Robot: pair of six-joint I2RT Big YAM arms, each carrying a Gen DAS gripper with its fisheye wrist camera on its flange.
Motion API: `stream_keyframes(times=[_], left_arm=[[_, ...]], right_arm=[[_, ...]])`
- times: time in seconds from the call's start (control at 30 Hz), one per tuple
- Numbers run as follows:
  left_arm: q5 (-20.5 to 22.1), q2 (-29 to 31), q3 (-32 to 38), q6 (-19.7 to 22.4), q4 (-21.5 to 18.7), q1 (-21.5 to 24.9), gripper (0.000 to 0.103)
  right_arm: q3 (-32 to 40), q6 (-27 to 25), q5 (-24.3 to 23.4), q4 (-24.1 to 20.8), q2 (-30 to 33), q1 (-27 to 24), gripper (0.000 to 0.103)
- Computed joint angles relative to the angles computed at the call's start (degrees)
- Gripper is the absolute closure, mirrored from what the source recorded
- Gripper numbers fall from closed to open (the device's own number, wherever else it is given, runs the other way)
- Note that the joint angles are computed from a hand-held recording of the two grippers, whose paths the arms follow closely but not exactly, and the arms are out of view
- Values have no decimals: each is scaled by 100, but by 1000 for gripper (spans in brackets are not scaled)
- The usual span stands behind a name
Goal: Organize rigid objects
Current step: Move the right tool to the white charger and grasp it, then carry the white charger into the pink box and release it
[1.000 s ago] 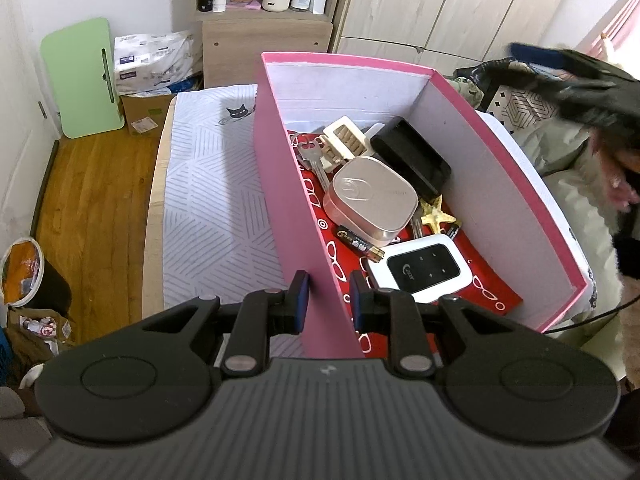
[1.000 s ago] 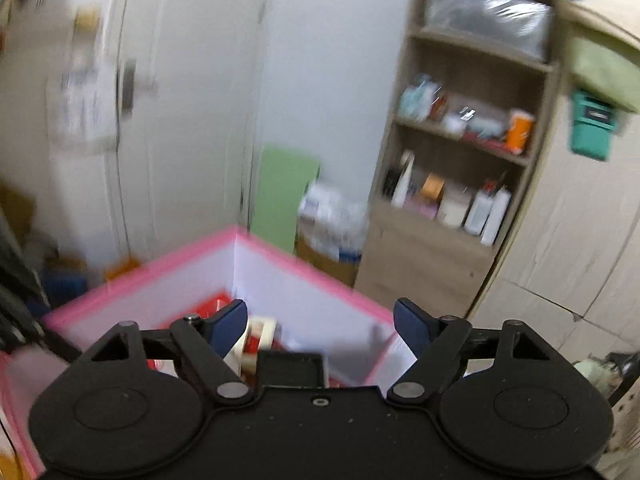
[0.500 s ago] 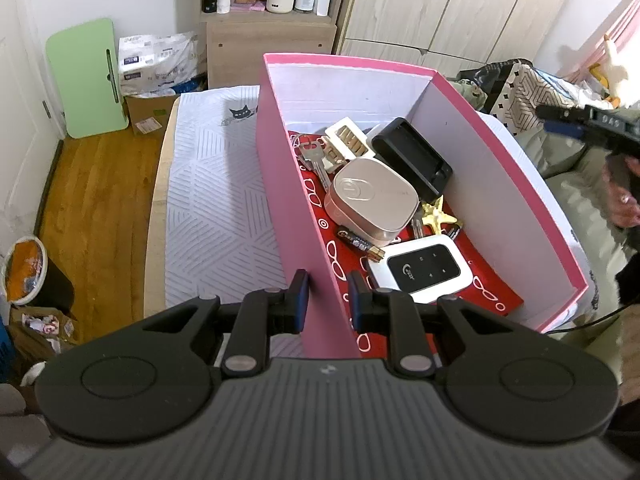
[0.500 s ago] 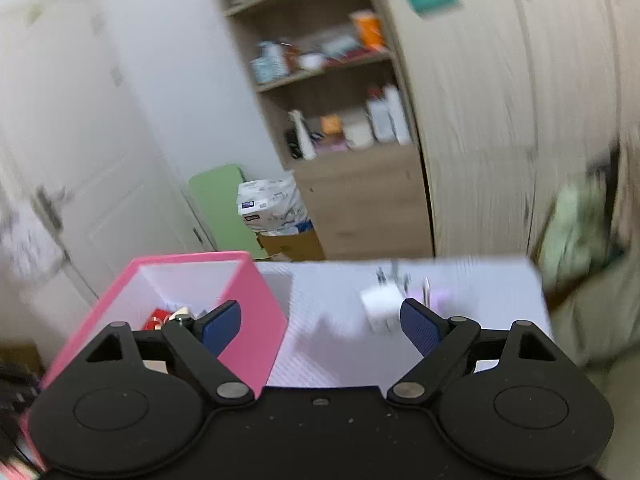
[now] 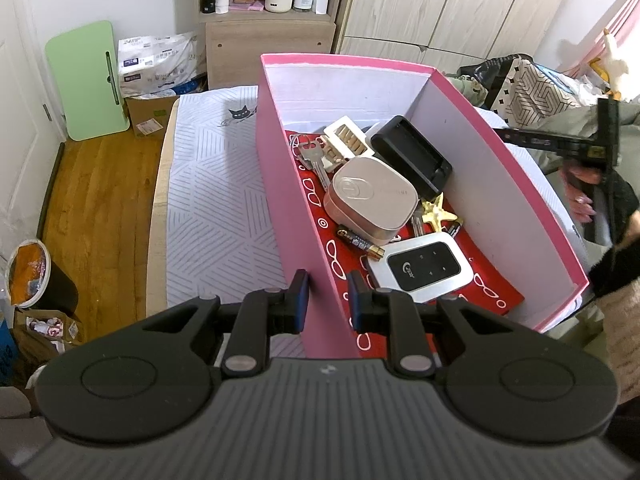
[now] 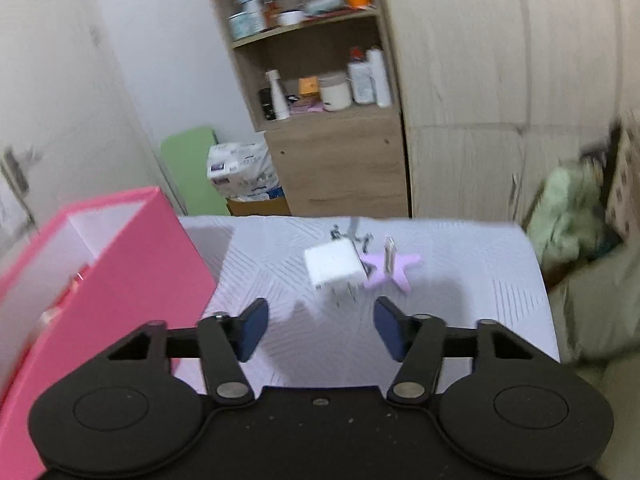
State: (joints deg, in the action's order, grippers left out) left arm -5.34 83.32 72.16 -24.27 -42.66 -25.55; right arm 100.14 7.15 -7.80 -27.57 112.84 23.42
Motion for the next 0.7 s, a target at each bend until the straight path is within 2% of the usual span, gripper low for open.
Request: stream_keyframes(times=[0.1,0.17,0.27,0.4,0.47,0.5,0.53,0.7], left_arm=[[10,1,2,-27,8,-3,84],[26,-15,-19,-35,34,-8,84],[75,-40,-50,-39,72,11,84],[117,-73,-93,34,109,26,84],[171,-90,-129,72,157,53,84],[177,-89,-129,86,163,59,84],[182,-91,-130,98,163,64,84],[213,-100,-142,146,171,78,84]], right_arm=[[307,-753,320,104,257,130,48],[572,-1023,325,107,460,152,48],[1094,-1095,269,-183,825,134,48],[1463,-1093,628,-522,1119,181,46],[1299,-774,705,-369,1060,206,46],[1204,-704,694,-293,1010,216,52],[1104,-695,709,-207,959,230,54],[373,-626,670,345,497,320,55]])
